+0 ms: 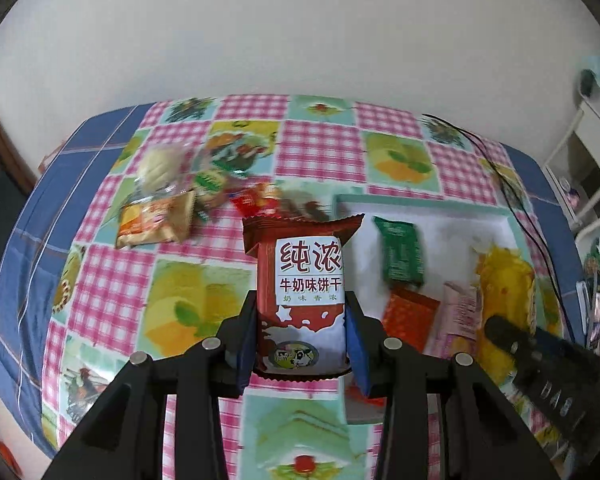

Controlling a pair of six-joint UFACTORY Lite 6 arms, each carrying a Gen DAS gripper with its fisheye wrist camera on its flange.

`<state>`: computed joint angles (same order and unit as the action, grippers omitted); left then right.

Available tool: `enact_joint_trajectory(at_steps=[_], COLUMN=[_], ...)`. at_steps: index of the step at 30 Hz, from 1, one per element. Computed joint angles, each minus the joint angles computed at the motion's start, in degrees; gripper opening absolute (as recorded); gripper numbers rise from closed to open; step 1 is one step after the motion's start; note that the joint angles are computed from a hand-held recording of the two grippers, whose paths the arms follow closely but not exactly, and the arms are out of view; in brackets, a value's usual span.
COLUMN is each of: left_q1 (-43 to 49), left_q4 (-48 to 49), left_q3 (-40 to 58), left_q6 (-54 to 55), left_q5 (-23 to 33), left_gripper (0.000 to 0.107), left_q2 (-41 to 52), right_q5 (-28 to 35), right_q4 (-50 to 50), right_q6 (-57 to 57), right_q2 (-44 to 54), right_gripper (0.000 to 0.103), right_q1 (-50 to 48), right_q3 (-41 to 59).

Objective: Organize snacks
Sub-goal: 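Carry the biscuit packet over the tray with the left tool while the right tool carries the bread packet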

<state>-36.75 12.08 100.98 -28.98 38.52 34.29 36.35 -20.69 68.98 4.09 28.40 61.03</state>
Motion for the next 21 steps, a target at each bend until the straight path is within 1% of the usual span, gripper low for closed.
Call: enact_joint_trajectory(at_steps=[5,9,12,18,21], left_q1=[-3.13,-3.93,-3.61,-2.98,-2.73], left_q4=[-0.93,-2.59,-3.77,-2.78,-2.99], left_q3=[6.22,14.04,21.94,32.35,40.15], left_q6=[1.93,3.6,4.96,4.63,5.42], left_q5=[0.52,2.2,4.11,6.41,8.69], left_gripper=[0.041,0.041,0.041,0.041,0.041], left_q2=[4.57,11.14,17.85,26.58,31.87], right_q5=[-2.28,-5.12,-8.04,-11.63,-13.53], right_q4=[-0.12,-0.91,-0.77,-2.85,-1.97], right_q6=[-0.44,-1.54,-3.1,-3.44,-4.9], right_q2=[-5.06,-5.67,-3.83,1.55,4.72], right_gripper=[0.042,0.042,0.042,0.042,0.042], right_q1=[-5.78,-9.33,-11.03,-11.94,-12.82], right_q3=[-5.25,-6.46,-5.88,-3.33,-1.97])
